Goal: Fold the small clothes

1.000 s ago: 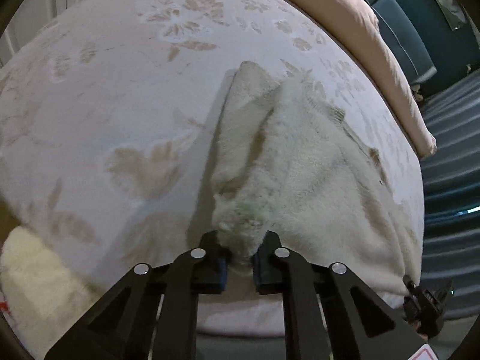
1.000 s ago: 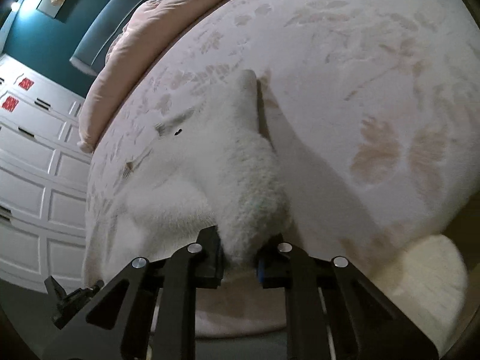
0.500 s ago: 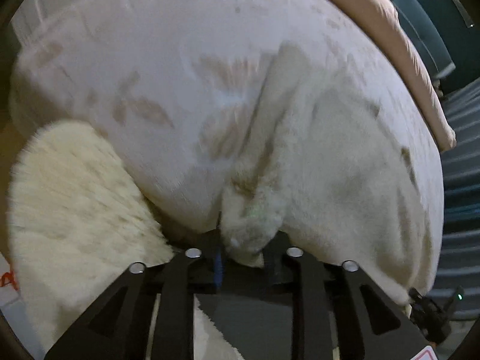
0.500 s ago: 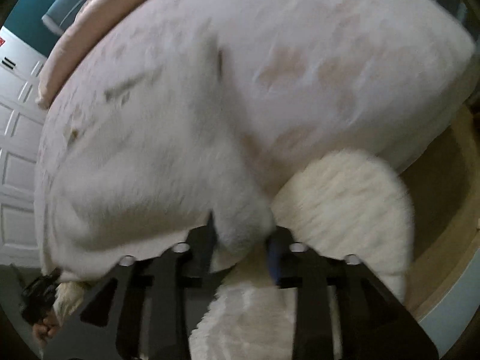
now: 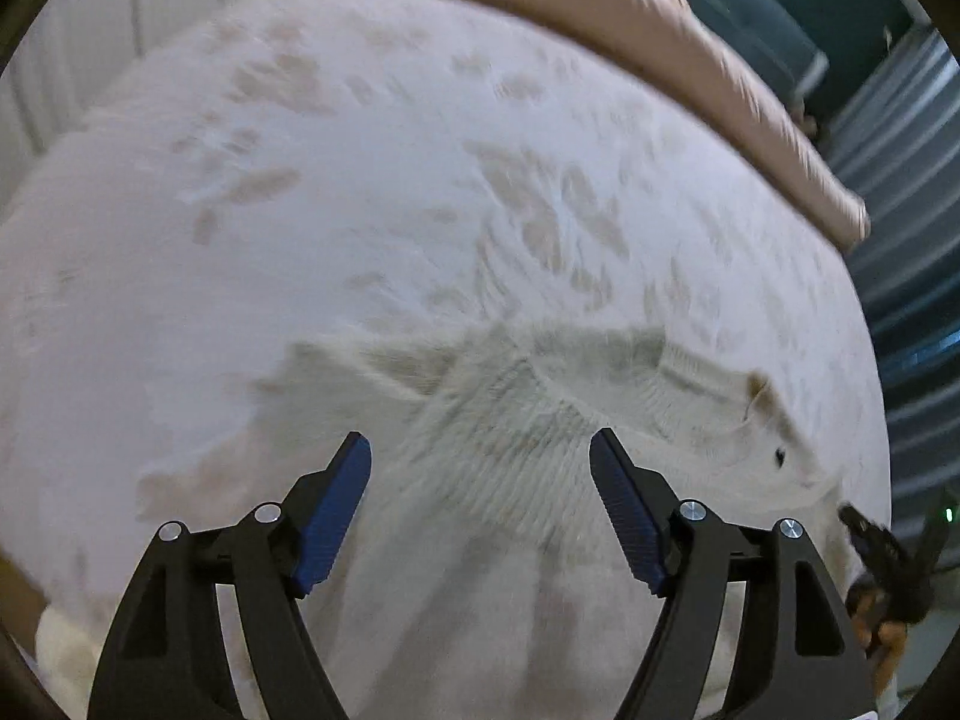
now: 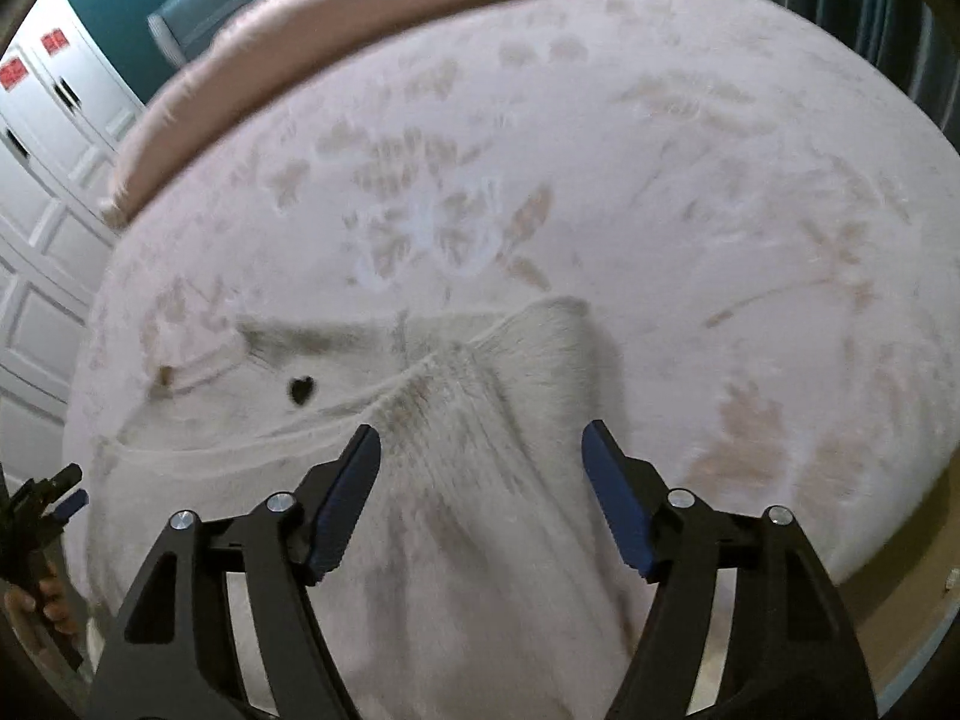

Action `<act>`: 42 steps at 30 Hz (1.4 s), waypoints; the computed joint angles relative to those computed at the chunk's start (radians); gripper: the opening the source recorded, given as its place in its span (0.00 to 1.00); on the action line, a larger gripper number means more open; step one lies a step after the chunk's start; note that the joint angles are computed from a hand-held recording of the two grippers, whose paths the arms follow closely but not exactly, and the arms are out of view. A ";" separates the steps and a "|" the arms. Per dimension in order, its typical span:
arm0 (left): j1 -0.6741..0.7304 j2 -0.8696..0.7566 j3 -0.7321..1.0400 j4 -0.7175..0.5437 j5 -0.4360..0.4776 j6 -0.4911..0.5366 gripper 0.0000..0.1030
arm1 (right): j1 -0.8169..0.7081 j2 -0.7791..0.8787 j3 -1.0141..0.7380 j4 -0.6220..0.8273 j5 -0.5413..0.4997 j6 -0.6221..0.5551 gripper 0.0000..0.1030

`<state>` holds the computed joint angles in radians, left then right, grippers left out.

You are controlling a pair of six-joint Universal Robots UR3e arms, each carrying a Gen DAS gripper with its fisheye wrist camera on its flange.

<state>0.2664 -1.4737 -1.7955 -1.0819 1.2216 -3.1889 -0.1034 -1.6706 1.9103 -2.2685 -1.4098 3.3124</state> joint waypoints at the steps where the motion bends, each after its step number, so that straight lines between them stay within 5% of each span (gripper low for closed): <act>1: -0.016 -0.026 -0.005 0.021 0.027 -0.007 0.57 | 0.028 0.023 -0.004 -0.015 -0.025 0.022 0.47; 2: -0.030 -0.062 0.001 0.031 0.048 -0.019 0.42 | 0.049 0.042 -0.010 -0.025 -0.045 0.047 0.28; 3: -0.019 -0.058 -0.019 0.028 0.037 -0.013 0.25 | 0.045 0.030 0.000 -0.027 -0.042 0.055 0.20; 5: 0.017 -0.018 -0.061 0.057 -0.004 -0.012 0.08 | 0.038 0.002 0.007 -0.043 -0.026 0.074 0.14; 12: 0.094 0.053 0.096 0.028 -0.100 -0.032 0.07 | -0.099 -0.121 -0.036 -0.115 0.153 0.112 0.10; 19: -0.063 -0.238 0.104 0.132 0.173 -0.037 0.12 | -0.030 0.259 -0.163 -0.098 0.023 0.093 0.11; 21: -0.059 -0.200 0.020 0.254 0.184 -0.087 0.15 | -0.033 0.261 -0.145 -0.126 0.025 0.128 0.13; 25: -0.031 -0.089 0.040 0.157 0.181 -0.095 0.19 | 0.003 0.078 -0.099 -0.138 -0.046 0.170 0.32; 29: -0.018 0.139 -0.023 0.026 0.102 -0.076 0.19 | 0.111 -0.076 -0.072 -0.044 0.024 0.128 0.32; 33: -0.155 0.244 -0.089 -0.061 0.017 -0.105 0.33 | 0.393 0.008 -0.120 -0.008 0.072 0.159 0.31; 36: -0.340 0.194 -0.127 -0.054 0.106 -0.145 0.34 | 0.541 0.112 -0.149 -0.011 0.039 0.158 0.29; 40: -0.269 0.333 -0.258 -0.093 0.117 -0.093 0.34 | 0.409 -0.078 0.040 0.028 0.025 0.111 0.21; 42: -0.120 0.470 -0.323 -0.213 0.081 -0.018 0.19 | 0.273 -0.244 0.138 0.142 0.015 0.086 0.21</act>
